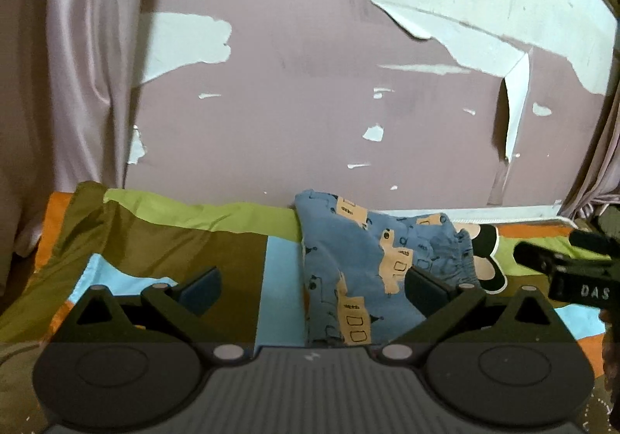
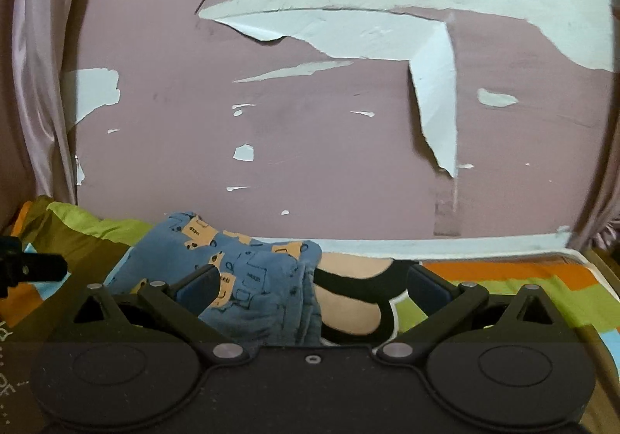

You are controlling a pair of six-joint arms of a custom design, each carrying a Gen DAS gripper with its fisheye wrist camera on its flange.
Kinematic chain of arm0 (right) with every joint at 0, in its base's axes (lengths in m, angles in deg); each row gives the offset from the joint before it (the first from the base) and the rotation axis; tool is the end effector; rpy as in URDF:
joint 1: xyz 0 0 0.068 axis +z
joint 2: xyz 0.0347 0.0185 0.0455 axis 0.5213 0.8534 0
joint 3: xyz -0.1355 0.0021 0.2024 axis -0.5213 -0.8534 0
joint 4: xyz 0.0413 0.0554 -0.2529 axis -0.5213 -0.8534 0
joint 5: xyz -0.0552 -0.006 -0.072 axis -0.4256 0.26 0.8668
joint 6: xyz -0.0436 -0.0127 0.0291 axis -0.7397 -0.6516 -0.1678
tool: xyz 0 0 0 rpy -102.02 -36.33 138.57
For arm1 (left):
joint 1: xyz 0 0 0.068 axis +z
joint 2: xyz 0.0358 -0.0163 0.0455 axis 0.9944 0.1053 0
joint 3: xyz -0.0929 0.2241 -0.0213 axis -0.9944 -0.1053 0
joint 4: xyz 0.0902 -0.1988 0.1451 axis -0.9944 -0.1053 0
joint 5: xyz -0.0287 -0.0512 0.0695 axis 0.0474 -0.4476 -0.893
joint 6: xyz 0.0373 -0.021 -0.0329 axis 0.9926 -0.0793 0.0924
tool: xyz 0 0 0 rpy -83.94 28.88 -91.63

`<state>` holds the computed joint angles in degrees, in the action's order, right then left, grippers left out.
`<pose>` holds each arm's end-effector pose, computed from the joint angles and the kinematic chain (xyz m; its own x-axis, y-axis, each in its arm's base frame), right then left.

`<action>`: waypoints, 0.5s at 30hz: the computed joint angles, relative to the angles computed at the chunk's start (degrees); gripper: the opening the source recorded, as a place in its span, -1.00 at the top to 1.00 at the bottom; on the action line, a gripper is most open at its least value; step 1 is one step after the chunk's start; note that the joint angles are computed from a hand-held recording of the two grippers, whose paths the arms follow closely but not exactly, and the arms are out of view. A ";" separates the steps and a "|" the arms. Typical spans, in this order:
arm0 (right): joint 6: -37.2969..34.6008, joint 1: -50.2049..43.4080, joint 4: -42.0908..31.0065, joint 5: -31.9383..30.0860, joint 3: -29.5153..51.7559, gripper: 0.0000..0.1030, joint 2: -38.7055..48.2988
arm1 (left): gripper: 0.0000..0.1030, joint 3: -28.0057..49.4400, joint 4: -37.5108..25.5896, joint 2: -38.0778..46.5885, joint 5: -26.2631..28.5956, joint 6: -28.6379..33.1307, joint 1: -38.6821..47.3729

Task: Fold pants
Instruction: 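Lay the folded bundle down and open both grippers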

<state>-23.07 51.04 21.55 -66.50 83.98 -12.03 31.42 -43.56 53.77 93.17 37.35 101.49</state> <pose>0.1957 0.0672 0.2610 -0.5138 -0.1547 -0.8439 -0.2681 0.9633 -0.0134 0.1899 0.0502 0.2754 -0.6060 -0.1451 -0.7821 -0.0717 0.9892 -0.1280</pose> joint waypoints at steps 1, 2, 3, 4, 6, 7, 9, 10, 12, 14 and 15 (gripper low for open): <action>0.46 0.54 -1.04 0.57 -0.36 -0.99 -1.57 | -0.99 -0.22 -0.34 -0.81 0.33 -0.09 0.35; 0.93 1.22 -2.05 1.19 -0.71 -0.99 -3.12 | -0.99 -0.46 -0.79 -1.70 0.67 -0.16 0.72; 1.61 2.33 -3.06 2.17 -1.07 -0.99 -4.63 | -0.99 -0.74 -1.28 -2.70 0.87 -0.19 0.92; 2.16 3.22 -4.03 2.91 -1.54 -0.99 -6.26 | -0.99 -1.09 -1.61 -3.65 0.90 -0.13 1.02; 3.11 5.07 -5.72 4.29 -2.39 -0.99 -9.05 | -0.99 -2.30 -2.02 -6.17 0.74 0.04 1.06; 3.46 6.19 -6.48 5.12 -2.94 -0.99 -10.58 | -0.99 -3.08 -2.18 -7.58 0.66 0.13 1.15; 4.12 8.99 -8.04 7.39 -3.91 -0.99 -13.42 | -0.99 -4.62 -2.72 -10.34 0.15 0.02 1.27; 4.61 10.27 -8.83 8.43 -4.25 -0.99 -14.55 | -0.99 -5.26 -3.14 -11.55 0.19 -0.08 1.53; 6.15 12.58 -10.30 10.03 -4.89 -0.99 -16.58 | -0.99 -6.81 -3.94 -14.28 0.64 -0.17 2.45; 8.09 14.75 -11.72 11.66 -5.41 -0.99 -18.14 | -0.99 -8.21 -4.71 -16.85 1.23 0.24 3.60; 9.25 15.92 -12.58 12.31 -5.66 -0.99 -18.92 | -0.99 -8.93 -5.10 -18.22 1.38 0.28 4.11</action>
